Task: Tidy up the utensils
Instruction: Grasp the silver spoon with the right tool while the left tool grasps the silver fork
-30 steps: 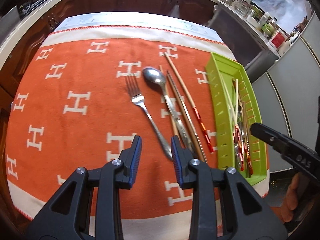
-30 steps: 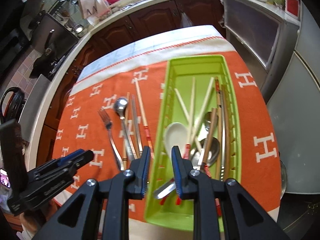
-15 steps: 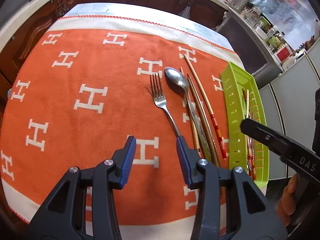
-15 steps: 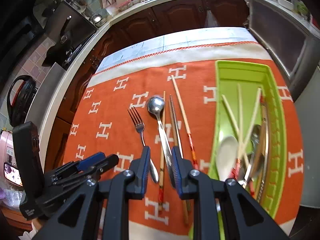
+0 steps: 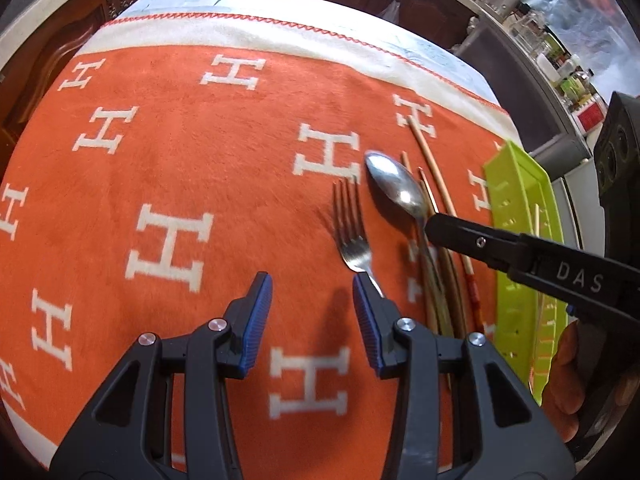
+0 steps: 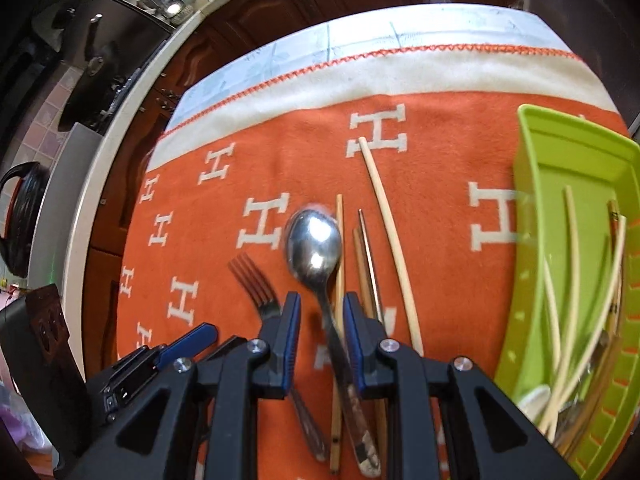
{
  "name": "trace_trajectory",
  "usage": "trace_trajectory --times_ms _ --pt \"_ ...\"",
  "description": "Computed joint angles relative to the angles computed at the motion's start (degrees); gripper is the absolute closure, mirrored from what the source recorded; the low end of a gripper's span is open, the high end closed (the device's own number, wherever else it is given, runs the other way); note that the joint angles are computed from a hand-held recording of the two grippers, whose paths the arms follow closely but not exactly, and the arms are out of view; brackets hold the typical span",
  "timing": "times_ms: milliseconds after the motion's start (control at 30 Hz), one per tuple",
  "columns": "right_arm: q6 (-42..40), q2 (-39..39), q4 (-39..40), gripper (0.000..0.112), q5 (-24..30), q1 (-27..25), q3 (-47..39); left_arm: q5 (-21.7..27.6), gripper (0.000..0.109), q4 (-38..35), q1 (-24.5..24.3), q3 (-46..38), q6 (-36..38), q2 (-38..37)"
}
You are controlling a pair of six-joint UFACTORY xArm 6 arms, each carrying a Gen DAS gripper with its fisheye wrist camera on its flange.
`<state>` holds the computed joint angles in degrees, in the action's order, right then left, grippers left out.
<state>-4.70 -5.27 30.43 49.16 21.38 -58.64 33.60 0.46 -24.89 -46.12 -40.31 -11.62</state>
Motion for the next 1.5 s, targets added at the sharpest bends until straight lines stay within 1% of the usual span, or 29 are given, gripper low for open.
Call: trace_trajectory --times_ms 233,367,500,600,700,800,833,867,1033,1100,1133,1233,1267,1300,1367,1400,1433,1467,1500 --pt "-3.4 2.2 2.6 0.091 0.5 0.3 -1.6 -4.4 0.070 1.6 1.1 -1.4 1.0 3.3" --pt "-3.5 3.5 2.8 0.091 0.7 0.7 -2.7 -6.7 0.070 3.7 1.2 -2.1 0.7 5.0" --pt "-4.6 4.4 4.4 0.091 0.1 0.7 -2.8 -8.2 0.070 4.4 1.3 -1.2 1.1 4.6" --pt "-5.9 4.4 5.8 0.093 -0.7 0.7 -2.5 -9.2 0.070 4.2 1.3 -1.0 1.6 4.9" --pt "-6.5 3.9 6.9 0.097 -1.6 0.3 -1.7 -9.9 0.070 3.9 1.3 -0.4 2.1 4.5" --pt "-4.6 2.7 3.9 0.103 -4.0 0.6 -0.4 -10.3 0.070 4.2 1.3 0.2 2.4 4.0" --pt "-4.0 2.3 2.9 0.107 -4.8 0.6 0.1 -10.6 0.070 4.4 1.2 0.1 2.5 4.2" --pt "-4.5 1.9 3.5 0.109 -5.2 0.4 0.5 -10.9 0.070 4.6 1.2 0.0 2.6 4.5" --pt "-3.9 0.4 0.6 0.110 -7.3 0.7 1.9 -12.9 0.070 6.3 0.8 -0.4 3.6 5.7" --pt "-3.8 -0.2 0.3 0.110 -8.3 0.7 2.5 -14.7 0.070 7.8 0.8 -0.3 3.5 6.3" --pt "-4.1 -0.3 0.4 0.110 -8.6 0.8 2.6 -15.2 0.071 8.2 0.8 -0.2 3.5 6.4" --pt "-5.7 -1.2 2.1 0.110 -9.0 0.6 3.1 -19.0 0.087 8.9 1.0 0.7 3.4 7.1" --pt "-6.3 -1.3 2.8 0.110 -9.0 0.6 3.1 -20.3 0.091 8.0 1.1 1.0 4.1 7.3" --pt "-6.9 -1.5 3.5 0.110 -9.0 0.5 3.2 -21.8 0.094 5.1 1.0 1.5 6.4 7.5" --pt "-7.5 -1.9 4.3 0.110 -8.9 0.5 3.3 -25.2 0.098 -2.9 0.5 2.7 12.6 7.8" --pt "-7.6 -2.1 4.4 0.110 -9.1 0.6 3.5 -26.2 0.099 -5.6 0.2 3.1 14.8 7.9" --pt "-7.9 -2.4 4.9 0.110 -9.2 0.5 3.8 -27.0 0.105 -8.4 -0.1 3.3 17.0 8.1" --pt "-8.4 -2.6 5.6 0.110 -9.2 0.4 3.9 -27.2 0.109 -11.9 -0.6 3.2 19.8 8.4" --pt "-8.9 -2.9 6.3 0.110 -9.3 0.3 4.2 -27.7 0.109 -13.1 -0.8 3.4 20.4 8.3"
